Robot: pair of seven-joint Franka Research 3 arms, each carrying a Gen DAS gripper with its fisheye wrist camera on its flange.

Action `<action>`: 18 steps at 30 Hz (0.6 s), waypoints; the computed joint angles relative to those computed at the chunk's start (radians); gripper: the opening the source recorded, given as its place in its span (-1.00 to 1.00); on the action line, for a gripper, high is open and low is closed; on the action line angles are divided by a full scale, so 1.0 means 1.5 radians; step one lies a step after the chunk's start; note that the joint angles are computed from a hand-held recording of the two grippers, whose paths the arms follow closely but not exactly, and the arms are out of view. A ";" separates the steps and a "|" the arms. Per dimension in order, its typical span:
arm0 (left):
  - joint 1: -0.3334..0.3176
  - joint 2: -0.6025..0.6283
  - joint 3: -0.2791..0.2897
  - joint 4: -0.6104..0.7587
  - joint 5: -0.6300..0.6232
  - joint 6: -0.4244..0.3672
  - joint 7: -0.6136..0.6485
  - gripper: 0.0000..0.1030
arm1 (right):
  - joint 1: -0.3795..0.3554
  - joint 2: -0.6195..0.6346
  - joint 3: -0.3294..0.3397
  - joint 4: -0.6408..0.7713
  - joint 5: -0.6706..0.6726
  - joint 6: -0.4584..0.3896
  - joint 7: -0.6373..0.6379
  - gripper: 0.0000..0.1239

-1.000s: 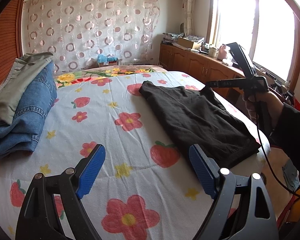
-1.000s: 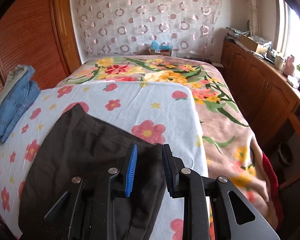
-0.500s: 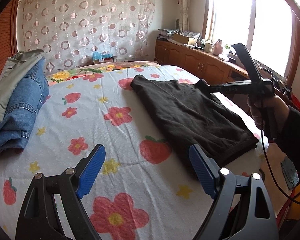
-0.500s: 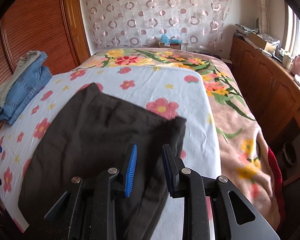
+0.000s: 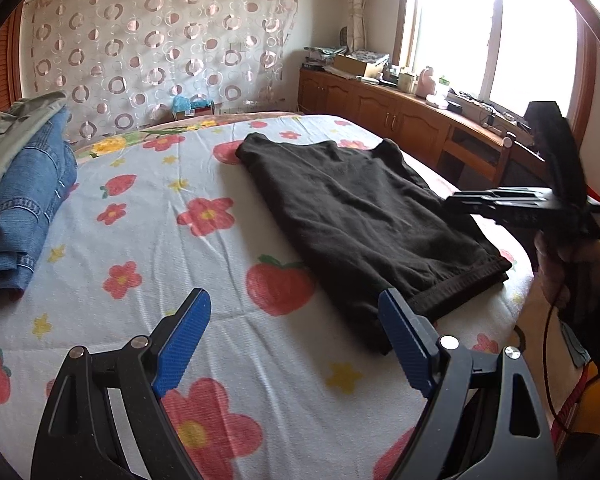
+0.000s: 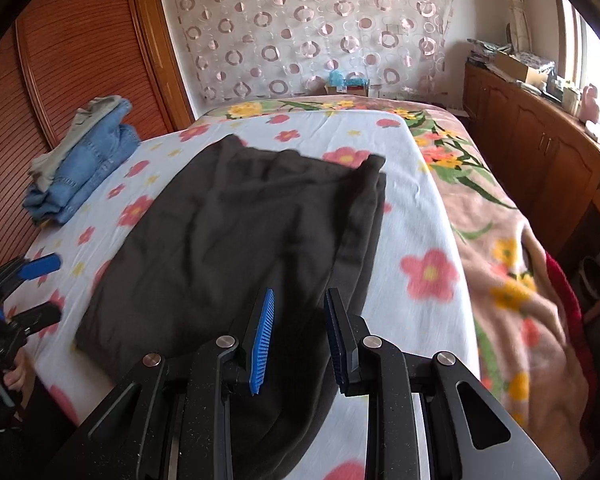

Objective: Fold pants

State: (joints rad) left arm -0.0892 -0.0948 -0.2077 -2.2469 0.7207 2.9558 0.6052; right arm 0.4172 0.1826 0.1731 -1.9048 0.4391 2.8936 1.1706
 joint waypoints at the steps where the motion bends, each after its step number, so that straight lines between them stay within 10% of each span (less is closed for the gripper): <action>1: -0.002 0.001 0.000 0.001 -0.005 -0.001 0.005 0.68 | 0.002 -0.005 0.000 -0.008 0.000 0.003 0.004 -0.56; 18: -0.024 0.015 -0.003 0.016 -0.028 -0.008 0.034 0.68 | 0.015 -0.098 -0.015 -0.134 -0.046 0.035 0.108 -0.36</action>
State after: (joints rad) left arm -0.1252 -0.0728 -0.2126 -2.2236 0.6790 2.9442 0.6563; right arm 0.4396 0.0354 0.1513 -2.1062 0.3700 2.9465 1.3322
